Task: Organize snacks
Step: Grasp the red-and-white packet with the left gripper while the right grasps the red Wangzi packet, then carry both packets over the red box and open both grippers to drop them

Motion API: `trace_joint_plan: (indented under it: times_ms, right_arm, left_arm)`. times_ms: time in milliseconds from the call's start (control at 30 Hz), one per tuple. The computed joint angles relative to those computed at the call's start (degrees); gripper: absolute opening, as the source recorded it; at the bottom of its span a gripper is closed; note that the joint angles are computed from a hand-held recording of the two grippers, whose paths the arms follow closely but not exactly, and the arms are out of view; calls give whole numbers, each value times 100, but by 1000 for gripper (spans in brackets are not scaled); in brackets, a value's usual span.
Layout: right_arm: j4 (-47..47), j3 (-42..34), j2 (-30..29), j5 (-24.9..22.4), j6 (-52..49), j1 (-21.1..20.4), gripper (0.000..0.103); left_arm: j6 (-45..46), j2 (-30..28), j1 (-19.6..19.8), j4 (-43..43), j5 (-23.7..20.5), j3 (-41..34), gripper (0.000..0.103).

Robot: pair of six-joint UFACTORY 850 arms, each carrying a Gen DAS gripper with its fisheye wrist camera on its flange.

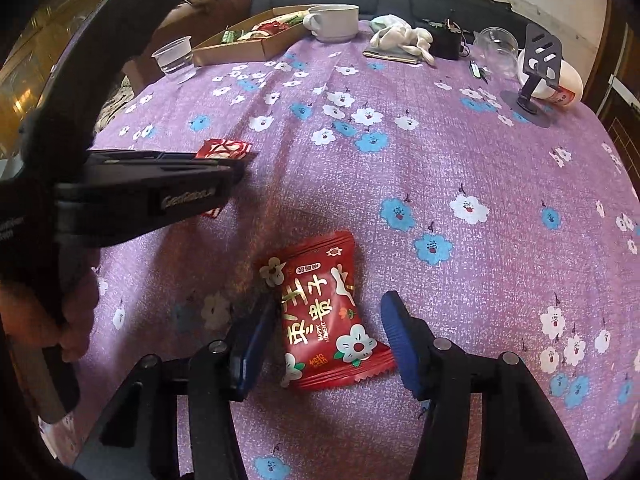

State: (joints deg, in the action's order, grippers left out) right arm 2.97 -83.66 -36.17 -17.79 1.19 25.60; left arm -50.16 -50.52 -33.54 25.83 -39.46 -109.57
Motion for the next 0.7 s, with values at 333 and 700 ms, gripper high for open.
trace_joint_plan:
  times_ms: [333,700]
  right_arm:
    - [-718,71,34,112,625,65,52]
    - [-2582,141,65,95,2785,225,41]
  left_arm:
    - [-230,1447,-181,537,886,2291,24]
    - [-53,3048,-322,306,1901,4486,24]
